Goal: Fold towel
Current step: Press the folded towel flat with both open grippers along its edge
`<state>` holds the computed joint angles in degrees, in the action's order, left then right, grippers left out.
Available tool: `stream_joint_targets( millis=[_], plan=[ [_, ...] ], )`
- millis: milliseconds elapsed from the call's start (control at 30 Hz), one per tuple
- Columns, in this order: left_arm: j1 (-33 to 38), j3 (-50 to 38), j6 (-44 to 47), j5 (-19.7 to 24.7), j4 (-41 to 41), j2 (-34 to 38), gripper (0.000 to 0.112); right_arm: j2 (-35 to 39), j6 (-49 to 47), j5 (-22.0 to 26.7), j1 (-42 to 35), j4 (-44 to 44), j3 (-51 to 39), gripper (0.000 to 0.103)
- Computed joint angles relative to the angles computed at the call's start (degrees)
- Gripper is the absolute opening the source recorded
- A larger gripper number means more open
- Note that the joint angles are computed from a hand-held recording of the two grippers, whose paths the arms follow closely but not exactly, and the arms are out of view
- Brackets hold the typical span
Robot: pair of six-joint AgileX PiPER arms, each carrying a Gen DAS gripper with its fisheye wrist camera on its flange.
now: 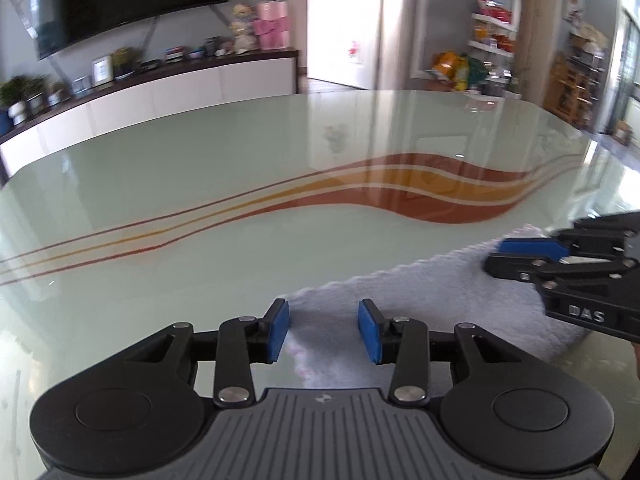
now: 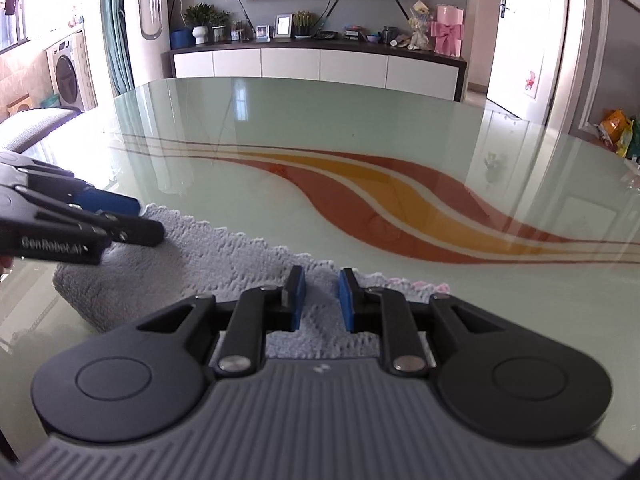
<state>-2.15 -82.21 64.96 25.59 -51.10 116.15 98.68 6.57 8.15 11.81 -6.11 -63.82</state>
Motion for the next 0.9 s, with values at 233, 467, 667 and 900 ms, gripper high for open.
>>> stream_joint_targets(
  millis=[233, 467, 667, 900],
  plan=[
    [0.82, 6.3, 16.55, 5.31, -12.68, -4.89, 0.044, -1.15, 1.9, -1.31, 0.21, -1.92, 2.52, 0.018],
    [-0.99, 9.29, 22.35, 0.72, -15.48, -3.65, 0.049, -0.28, 1.88, -0.77, 0.32, -2.5, 1.17, 0.018],
    [-1.75, 14.28, 30.87, -1.35, -22.26, -7.94, 0.049, -0.49, 2.67, -1.24, 0.31, -3.31, 1.52, 0.018],
    [-1.53, 18.98, 34.8, -0.06, -23.93, -10.2, 0.05, -0.73, 4.66, -0.92, 0.67, -5.2, 1.51, 0.018]
  ],
)
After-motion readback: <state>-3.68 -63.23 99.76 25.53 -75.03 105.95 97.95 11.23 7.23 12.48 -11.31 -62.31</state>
